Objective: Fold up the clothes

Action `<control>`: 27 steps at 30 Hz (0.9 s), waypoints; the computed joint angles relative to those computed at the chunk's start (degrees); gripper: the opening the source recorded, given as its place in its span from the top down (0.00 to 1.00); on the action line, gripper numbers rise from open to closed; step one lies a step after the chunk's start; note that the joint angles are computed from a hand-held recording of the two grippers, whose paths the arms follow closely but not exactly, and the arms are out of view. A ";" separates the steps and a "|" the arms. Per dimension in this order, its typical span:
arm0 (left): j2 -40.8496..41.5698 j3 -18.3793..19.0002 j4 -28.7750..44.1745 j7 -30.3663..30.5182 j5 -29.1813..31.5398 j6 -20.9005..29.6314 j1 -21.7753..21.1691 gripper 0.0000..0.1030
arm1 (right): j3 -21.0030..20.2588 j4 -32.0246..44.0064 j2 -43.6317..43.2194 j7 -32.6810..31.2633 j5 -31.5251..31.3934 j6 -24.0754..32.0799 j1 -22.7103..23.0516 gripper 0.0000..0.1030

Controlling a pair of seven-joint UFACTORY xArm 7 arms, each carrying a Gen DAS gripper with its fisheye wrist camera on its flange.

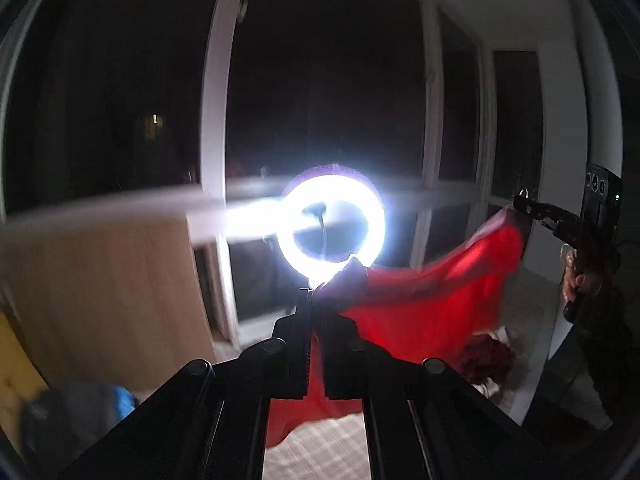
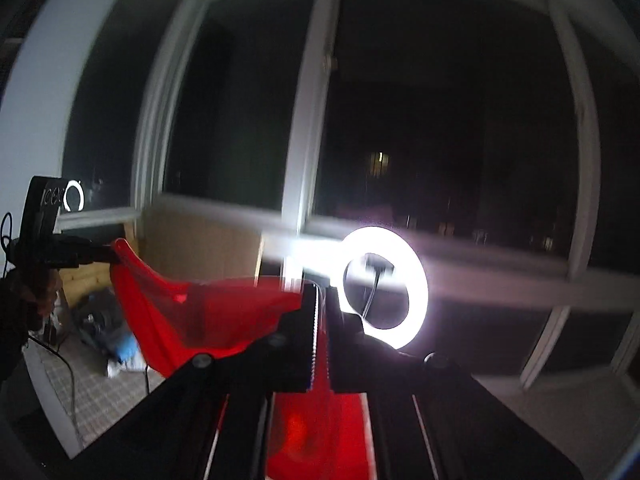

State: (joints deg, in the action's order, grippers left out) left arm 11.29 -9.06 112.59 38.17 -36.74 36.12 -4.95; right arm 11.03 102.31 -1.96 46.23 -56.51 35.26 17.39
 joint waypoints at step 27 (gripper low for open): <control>18.16 2.39 8.14 -12.47 19.04 22.69 5.62 0.97 | -9.03 30.41 55.36 -14.91 42.47 12.27 22.54 0.39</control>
